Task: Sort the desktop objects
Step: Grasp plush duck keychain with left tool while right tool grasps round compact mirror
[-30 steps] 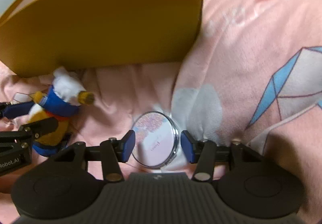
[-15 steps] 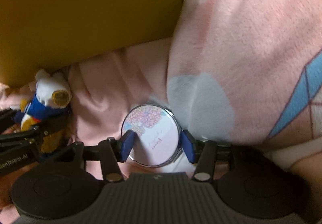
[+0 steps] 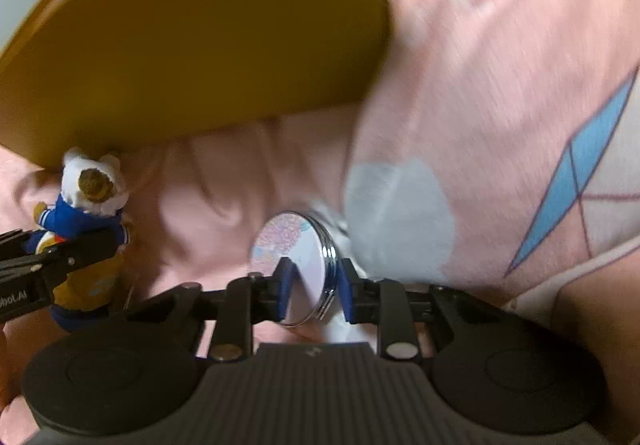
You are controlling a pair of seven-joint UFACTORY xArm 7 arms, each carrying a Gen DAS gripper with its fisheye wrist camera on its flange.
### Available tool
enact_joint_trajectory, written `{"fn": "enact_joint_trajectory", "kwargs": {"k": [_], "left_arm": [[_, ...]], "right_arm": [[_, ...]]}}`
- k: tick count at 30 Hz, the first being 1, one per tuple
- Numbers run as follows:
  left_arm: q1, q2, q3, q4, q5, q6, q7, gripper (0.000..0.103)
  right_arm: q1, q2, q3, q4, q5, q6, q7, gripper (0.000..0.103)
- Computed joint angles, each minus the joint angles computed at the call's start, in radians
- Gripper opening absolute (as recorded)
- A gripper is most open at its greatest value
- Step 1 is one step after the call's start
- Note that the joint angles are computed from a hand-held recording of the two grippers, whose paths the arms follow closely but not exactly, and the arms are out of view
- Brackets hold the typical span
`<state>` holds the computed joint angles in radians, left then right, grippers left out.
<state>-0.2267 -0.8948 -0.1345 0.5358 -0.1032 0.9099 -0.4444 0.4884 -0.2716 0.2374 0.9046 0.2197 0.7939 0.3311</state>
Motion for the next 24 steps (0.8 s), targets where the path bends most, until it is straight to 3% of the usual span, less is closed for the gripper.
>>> {"fn": "enact_joint_trajectory", "kwargs": {"k": [8, 10, 11, 15, 24], "left_arm": [[0.025, -0.091, 0.02, 0.019, 0.005, 0.019, 0.002, 0.058], [0.027, -0.1, 0.02, 0.028, 0.008, 0.018, 0.01, 0.058], [0.029, -0.1, 0.013, 0.031, 0.01, 0.01, 0.01, 0.058], [0.033, -0.099, -0.002, 0.05, 0.02, -0.011, 0.009, 0.058], [0.023, -0.125, 0.004, 0.084, 0.001, -0.069, 0.004, 0.058]], "right_arm": [[0.033, 0.026, 0.012, 0.04, 0.064, -0.034, -0.102, 0.027], [0.03, -0.003, -0.038, 0.009, 0.093, 0.023, -0.152, 0.024], [0.024, 0.007, -0.041, 0.013, 0.102, 0.035, -0.157, 0.018], [0.009, -0.007, -0.038, 0.005, 0.125, 0.034, -0.177, 0.015], [0.008, -0.065, -0.067, 0.009, 0.19, -0.005, -0.266, 0.015]]}}
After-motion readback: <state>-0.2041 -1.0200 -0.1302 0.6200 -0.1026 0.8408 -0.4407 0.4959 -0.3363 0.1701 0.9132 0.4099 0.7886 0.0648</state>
